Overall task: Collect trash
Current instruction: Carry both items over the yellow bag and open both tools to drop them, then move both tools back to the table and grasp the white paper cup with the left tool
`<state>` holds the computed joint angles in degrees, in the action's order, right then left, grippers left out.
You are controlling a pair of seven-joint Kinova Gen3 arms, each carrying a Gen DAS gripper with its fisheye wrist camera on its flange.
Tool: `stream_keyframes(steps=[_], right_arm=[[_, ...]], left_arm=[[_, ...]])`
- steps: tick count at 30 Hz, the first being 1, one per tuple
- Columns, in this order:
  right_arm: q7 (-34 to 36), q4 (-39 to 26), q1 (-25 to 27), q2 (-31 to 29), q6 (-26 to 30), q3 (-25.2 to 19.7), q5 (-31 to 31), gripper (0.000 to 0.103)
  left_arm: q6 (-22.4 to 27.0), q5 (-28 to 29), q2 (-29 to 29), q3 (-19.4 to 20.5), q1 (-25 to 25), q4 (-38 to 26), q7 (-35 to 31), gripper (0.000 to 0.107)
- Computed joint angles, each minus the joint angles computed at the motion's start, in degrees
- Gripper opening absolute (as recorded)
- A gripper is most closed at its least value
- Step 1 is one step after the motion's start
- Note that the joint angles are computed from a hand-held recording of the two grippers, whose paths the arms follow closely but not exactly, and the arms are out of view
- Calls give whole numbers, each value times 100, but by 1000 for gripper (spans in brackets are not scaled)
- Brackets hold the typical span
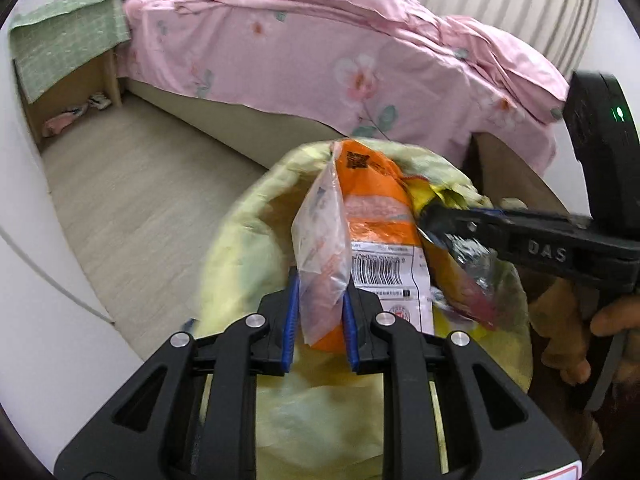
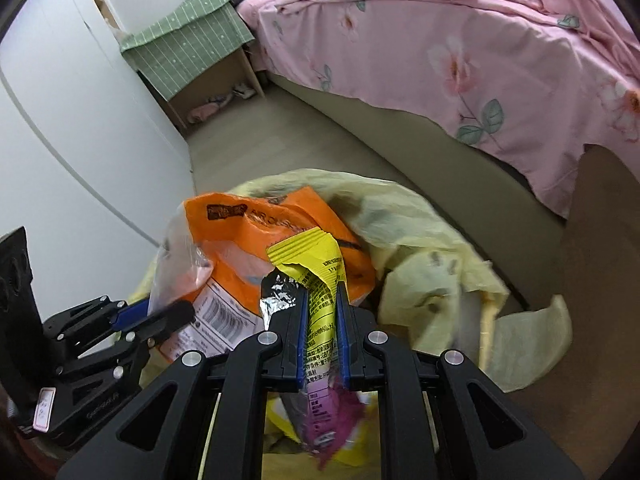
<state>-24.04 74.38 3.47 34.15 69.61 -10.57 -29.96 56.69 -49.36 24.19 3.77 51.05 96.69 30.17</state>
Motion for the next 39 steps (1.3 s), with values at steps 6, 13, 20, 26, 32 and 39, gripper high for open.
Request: stream_keyframes(steps=[6, 13, 20, 26, 32, 39], right_arm=[[119, 32, 62, -79, -161, 26, 42, 13], [314, -28, 265, -76, 154, -59, -229, 14], [799, 345, 369, -407, -72, -45, -441, 38], [1127, 443, 660, -643, 49, 72, -685, 39], [1640, 466, 1416, -846, 313, 313, -1206, 39], [2282, 340, 2472, -811, 556, 632, -1898, 40]], left_arm=[[-355, 69, 73, -25, -91, -58, -256, 18], [33, 173, 2, -91, 73, -165, -162, 30], [1080, 106, -33, 41, 288, -452, 11, 43], [1906, -134, -19, 137, 500, -776, 248, 48], [2206, -425, 107, 245, 633, -1255, -4, 49], [1946, -728, 571, 155, 861, -2272, -1045, 49]])
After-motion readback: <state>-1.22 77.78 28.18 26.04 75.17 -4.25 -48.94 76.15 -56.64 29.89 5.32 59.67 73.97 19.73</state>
